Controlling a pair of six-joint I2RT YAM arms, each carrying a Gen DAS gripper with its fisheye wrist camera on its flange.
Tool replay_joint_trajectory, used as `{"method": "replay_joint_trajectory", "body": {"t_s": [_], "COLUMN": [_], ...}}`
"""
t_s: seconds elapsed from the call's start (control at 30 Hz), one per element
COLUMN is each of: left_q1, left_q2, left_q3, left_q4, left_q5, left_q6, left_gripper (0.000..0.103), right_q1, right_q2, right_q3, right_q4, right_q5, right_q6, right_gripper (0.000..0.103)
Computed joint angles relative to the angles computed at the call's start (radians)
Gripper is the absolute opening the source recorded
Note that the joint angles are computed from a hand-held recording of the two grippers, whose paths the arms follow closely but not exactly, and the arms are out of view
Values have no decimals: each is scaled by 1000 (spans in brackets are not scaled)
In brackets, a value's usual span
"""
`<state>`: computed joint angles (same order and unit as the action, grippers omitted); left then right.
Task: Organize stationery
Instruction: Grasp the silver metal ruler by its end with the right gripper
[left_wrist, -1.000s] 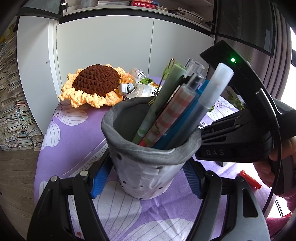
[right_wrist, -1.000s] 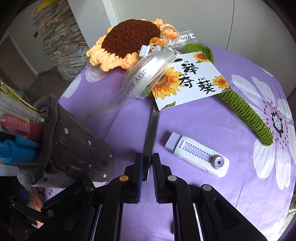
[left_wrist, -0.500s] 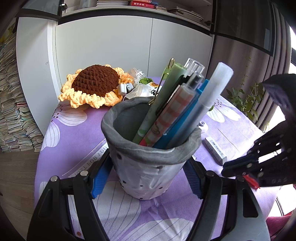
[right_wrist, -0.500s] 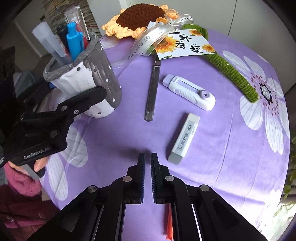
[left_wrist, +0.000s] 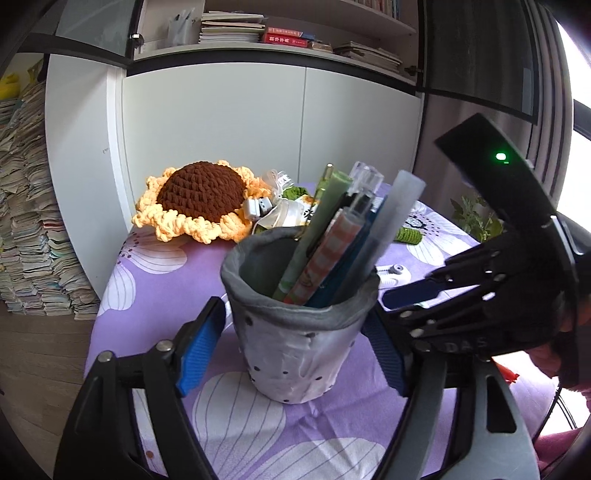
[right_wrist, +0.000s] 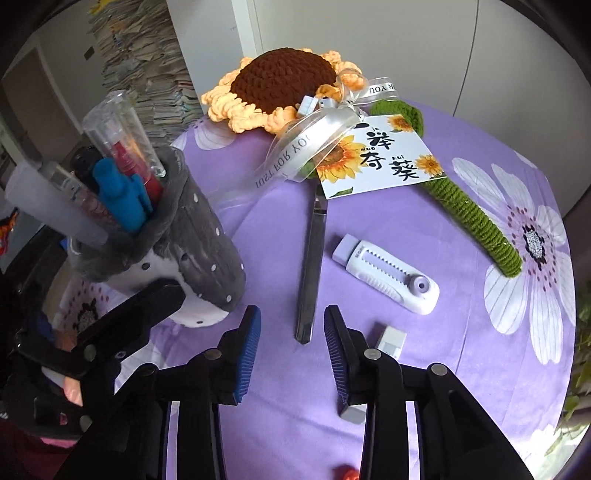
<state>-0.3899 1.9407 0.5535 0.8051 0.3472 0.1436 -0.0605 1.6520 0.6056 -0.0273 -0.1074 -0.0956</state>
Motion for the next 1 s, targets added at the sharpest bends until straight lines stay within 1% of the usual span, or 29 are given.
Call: {"method": "replay_joint_trajectory", "body": {"t_s": [0.03,0.2,0.27,0.3,0.33,0.4,0.53,0.6,0.73,0.83,0.87,0.9,0.93,0.97,1.0], "left_q1": [-1,0,-3,-3,-4,-5,-5,-5,-5,-6,-6,-6,-5,-5,-3], "left_q2": [1,-2,-4,-4,-4,-4,-4,-4,-3,-2,-2,-2,-2,-1,-1], "left_q3": [1,1,-1,-1,-1,1,0,1,1,1,1,1,1,2,4], "left_q4": [0,-4,-4,-5,-5,-6,-5,-6,-4,-3,-3,-3,-3,-5,-8], "left_q5": [-2,4,2,2,1,0,-1,-2,-4,-5,-5,-5,-5,-4,-1], "left_q6": [1,-3,-2,-2,-3,-3,-2,-2,0,1,1,1,1,1,1], "left_gripper": [71,71,71,71,71,72,72,72,72,72,72,72,72,72,72], "right_q1": [-3,-7,-6,-3,-1,-21,-35,-54,-79,-94,-90,-85,-80,-66,-60], "right_q2": [7,84,131,141,145,149,87,36,-73,-116,-128,-137,-145,-150,-141], "right_q3": [-7,49,81,83,84,87,22,-18,-105,-137,-144,-145,-146,-142,-133], "right_q4": [17,34,30,42,46,30,11,-38,-136,-185,-181,-171,-152,-133,-111], "right_q5": [1,5,16,30,45,5,-11,-39,-29,-36,-26,-18,-12,-4,-3], "right_q6": [-1,10,19,23,24,25,-16,-43,-104,-146,-145,-140,-129,-109,-100], "right_gripper": [36,36,24,11,12,12,11,11,11,12,13,19,30,37,48]}}
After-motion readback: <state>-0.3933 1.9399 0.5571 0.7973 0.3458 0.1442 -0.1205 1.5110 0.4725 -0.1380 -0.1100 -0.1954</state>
